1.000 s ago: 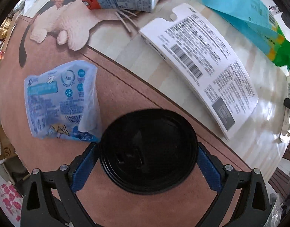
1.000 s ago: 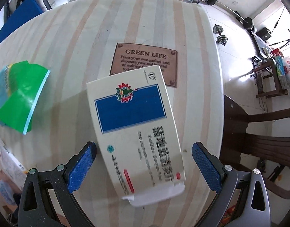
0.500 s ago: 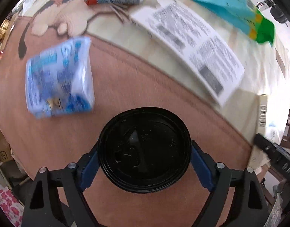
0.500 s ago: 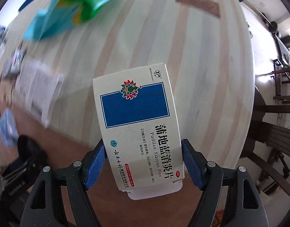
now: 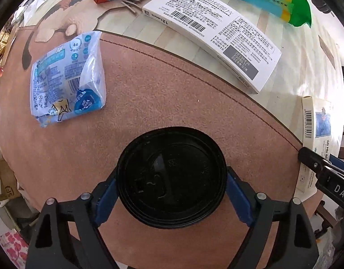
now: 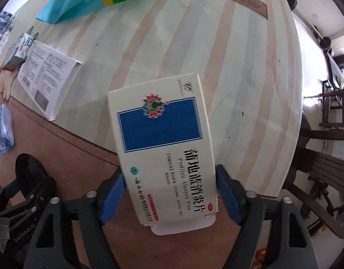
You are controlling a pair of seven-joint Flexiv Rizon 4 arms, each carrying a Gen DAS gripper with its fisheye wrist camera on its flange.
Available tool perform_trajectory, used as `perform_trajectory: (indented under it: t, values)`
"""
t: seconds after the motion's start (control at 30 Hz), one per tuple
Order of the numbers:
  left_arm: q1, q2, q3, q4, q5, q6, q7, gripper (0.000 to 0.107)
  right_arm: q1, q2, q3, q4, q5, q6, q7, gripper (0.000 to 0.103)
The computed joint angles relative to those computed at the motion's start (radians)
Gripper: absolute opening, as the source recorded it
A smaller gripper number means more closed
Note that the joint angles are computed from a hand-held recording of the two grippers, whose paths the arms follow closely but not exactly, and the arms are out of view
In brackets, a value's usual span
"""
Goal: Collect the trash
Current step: 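Grasp the black lid with left gripper while right grasps white-blue medicine box, then carry lid and medicine box over the white bin and open both grippers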
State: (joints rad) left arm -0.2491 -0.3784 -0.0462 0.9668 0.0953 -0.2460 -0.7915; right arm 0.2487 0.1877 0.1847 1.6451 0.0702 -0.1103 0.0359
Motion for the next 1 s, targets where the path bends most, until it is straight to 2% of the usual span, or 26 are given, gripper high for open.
perform_trajectory:
  t: [0.27,0.53,0.67,0.77,1.0]
  values:
    - [0.058,0.016,0.004,-0.051,-0.070,-0.008,0.002,0.086,0.047,-0.040,0.035,-0.082,-0.073,-0.024,0.041,0.078]
    - [0.150,-0.026,0.000,-0.232,-0.192,-0.094,-0.004,0.086,0.116,-0.104,0.056,-0.244,-0.185,-0.083,0.066,0.078]
    - [0.232,-0.052,-0.001,-0.333,-0.278,-0.146,-0.018,0.086,0.190,-0.200,0.067,-0.404,-0.268,-0.124,0.075,0.078]
    - [0.307,-0.109,-0.005,-0.443,-0.332,-0.194,-0.023,0.086,0.271,-0.304,0.063,-0.548,-0.338,-0.151,0.067,0.078]
    - [0.492,-0.171,0.004,-0.551,-0.400,-0.232,-0.007,0.086,0.463,-0.537,0.006,-0.846,-0.407,-0.172,0.015,0.078]
